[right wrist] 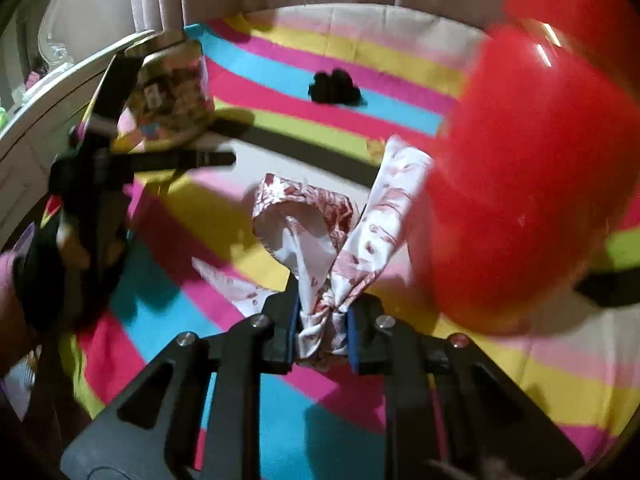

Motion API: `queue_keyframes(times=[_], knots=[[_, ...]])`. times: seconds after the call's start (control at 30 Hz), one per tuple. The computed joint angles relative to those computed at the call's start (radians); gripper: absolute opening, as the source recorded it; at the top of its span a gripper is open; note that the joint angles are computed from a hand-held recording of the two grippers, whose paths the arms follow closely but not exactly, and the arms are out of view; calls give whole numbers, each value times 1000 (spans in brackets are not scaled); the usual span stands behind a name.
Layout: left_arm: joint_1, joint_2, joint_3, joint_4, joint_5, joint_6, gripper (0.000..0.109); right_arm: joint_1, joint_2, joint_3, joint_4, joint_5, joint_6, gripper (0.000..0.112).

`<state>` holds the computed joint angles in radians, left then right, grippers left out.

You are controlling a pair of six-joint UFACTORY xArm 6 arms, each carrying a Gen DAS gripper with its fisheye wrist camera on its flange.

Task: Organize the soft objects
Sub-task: 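Grasp the white red-print bow-tied cloth bag with the right gripper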

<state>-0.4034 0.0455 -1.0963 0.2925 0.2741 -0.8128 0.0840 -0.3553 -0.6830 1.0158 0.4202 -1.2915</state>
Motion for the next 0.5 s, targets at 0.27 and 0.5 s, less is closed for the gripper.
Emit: queue_keyframes(times=[0.27, 0.5], knots=[[-5, 6, -15, 10, 26, 6, 91, 3, 71, -15, -44, -38, 55, 62], [-58, 132, -251, 50, 327, 61, 99, 23, 62, 14, 3, -128, 5, 37]])
